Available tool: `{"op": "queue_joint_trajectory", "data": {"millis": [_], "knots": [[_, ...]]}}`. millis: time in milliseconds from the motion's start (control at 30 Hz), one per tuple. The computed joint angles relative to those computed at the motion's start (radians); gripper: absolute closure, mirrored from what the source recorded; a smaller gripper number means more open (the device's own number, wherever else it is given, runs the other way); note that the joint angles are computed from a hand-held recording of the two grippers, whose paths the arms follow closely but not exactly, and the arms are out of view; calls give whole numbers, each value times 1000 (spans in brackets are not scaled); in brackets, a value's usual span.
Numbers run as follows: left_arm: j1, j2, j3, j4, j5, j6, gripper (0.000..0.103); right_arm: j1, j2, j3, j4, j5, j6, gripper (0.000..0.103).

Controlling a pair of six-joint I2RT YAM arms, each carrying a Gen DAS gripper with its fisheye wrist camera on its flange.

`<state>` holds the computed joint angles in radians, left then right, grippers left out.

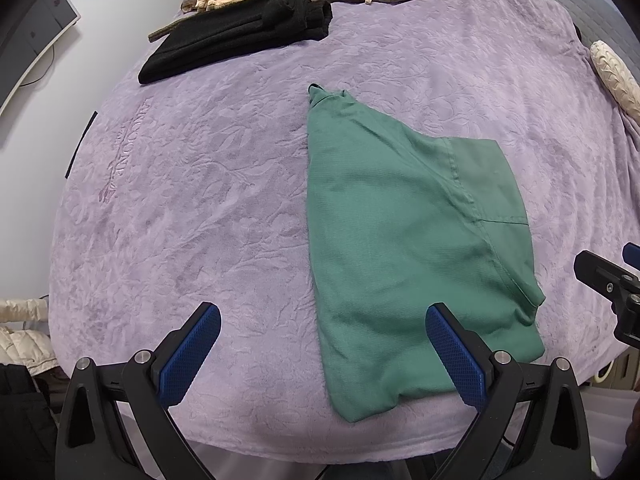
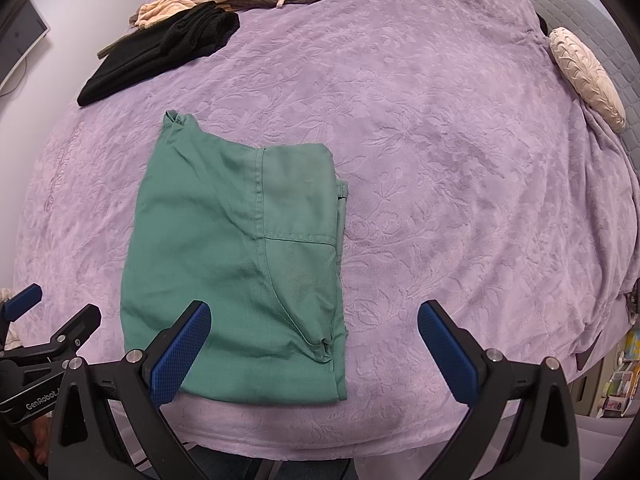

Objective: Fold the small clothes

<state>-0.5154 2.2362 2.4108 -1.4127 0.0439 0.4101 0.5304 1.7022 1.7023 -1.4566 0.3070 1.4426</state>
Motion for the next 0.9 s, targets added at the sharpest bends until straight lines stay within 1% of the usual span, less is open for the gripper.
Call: {"op": "queue_joint_trajectory", "data": {"millis": [433,733,900], "knots": [[3,23,41,-24,5,10,1,-2,1,0,2,-2,-1,0],[0,18,31,-17,2,7,1,-3,-4,-6,5,-3,-3,0],[5,2,-1,13,2,15,1,-2,0,-1,4,-4,-1,0]]}}
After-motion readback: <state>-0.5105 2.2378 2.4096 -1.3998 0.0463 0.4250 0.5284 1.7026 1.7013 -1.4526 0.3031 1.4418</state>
